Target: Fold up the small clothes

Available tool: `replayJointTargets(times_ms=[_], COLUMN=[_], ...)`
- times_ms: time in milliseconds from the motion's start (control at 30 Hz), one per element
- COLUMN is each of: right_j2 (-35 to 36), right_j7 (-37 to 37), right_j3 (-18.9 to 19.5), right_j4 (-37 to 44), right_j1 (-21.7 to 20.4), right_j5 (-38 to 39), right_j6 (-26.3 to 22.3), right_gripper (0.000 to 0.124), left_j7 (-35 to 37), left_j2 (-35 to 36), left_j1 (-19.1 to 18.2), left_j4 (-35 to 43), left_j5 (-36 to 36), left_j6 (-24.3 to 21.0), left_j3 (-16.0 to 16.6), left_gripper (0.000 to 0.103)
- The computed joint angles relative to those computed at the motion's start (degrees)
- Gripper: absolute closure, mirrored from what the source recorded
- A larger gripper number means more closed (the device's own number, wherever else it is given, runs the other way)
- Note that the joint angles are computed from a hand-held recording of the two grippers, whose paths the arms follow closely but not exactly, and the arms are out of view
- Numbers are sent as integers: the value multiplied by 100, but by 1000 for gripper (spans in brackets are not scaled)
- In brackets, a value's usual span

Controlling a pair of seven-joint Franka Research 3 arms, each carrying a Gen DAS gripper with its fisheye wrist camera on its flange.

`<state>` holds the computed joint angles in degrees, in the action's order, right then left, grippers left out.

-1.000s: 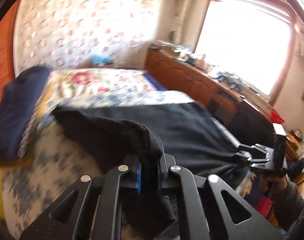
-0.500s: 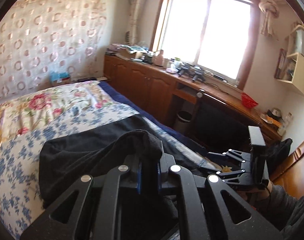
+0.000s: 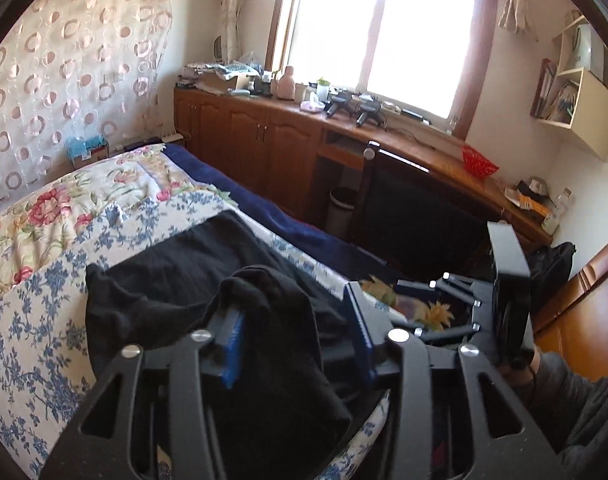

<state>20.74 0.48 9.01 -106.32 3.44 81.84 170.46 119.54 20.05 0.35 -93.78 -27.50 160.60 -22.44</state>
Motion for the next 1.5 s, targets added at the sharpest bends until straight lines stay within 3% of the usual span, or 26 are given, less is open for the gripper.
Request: replayJointTargets(times_ms=[67,233,333,533,733,967,1233,1500], right_j2=[19,25,33,33,21,-36,-47,117], right_j7=[38,131,87,48,68,68,-40,532], right_j3=[-3,23,62,115,120,156,258,337], right_j4=[27,60,85,126,125,195,518,684], right_j1=[5,29,34,62,59,110,303,625], right_j5=[-26,-100,-103,-120,-171,-277,-445,-1480], right_j6=[26,73,98,141,120,12,-235,-398], right_gripper=[64,64,64,64,64,64,64,64], left_j7=[116,214,115,-196,8,581,402,452], left_j2=[-88,-214,-79,1,-334,-1048,-1383,-1489], left_j1=[80,20,-18,-81,132,226,71,78], left_j4=[-140,-311,-161,-314,-903,-1785,-2260,-2538], left_j5=[-118,-57,64,326,-164,-1277,-1353,-1512], left_j6=[-1,-252,-769,-833,-476,314,877,1189], left_j3=[-62,100,219,394,283,344,795,913], left_gripper=[45,44,43,42,42,42,42,42])
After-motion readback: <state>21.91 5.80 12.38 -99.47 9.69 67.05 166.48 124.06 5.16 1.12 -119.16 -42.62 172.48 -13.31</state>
